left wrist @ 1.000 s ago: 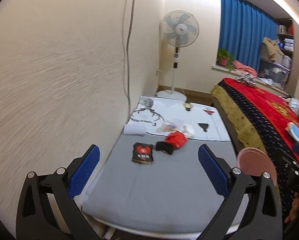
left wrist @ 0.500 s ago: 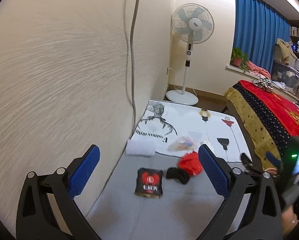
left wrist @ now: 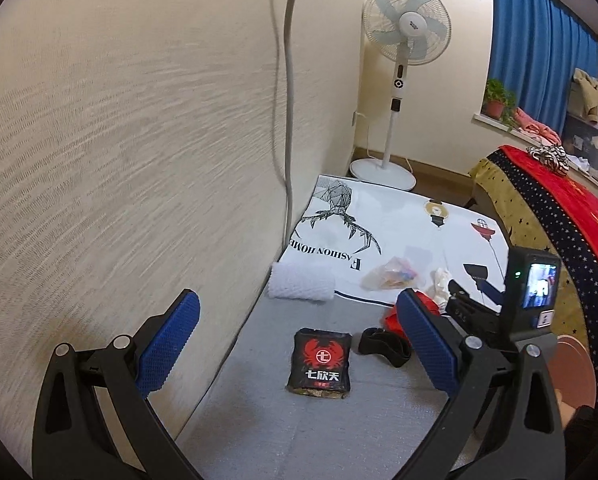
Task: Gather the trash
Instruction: 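Lower the right tool onto the crumpled white tissue and close on it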
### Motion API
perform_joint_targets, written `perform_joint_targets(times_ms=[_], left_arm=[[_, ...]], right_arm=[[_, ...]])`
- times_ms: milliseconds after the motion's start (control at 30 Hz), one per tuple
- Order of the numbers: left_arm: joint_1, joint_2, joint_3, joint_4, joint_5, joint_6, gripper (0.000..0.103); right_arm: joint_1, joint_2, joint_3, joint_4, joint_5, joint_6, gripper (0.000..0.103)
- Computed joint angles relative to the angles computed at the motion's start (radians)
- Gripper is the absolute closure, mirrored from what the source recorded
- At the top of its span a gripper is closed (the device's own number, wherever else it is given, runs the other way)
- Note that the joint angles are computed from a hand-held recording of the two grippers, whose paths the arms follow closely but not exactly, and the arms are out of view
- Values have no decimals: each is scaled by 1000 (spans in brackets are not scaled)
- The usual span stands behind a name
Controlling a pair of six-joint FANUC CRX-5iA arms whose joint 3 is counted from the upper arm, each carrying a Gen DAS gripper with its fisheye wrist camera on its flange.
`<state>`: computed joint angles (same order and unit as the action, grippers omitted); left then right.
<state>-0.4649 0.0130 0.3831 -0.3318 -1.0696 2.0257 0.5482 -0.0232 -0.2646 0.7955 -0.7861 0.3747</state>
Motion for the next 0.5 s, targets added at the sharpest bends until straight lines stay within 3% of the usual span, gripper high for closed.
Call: perform_joint_targets(times_ms=[67,167,300,400,500], left_arm=[[4,3,0,6,-2,0,7],[11,3,-3,19,-1,-4,7],[7,4,0,1,-6,13,7],[3,4,4,-10,-10,23,7],[-3,11,12,-22,-17,21,7]], right_arm=[[-5,16,30,-59,-4,50,42],[-11,30,60,-126,-8,110,54],[-18,52,106,-216,-23,199,81],[-14,36,80,-177,-2,166,92],[0,3,9,-6,6,48,92]])
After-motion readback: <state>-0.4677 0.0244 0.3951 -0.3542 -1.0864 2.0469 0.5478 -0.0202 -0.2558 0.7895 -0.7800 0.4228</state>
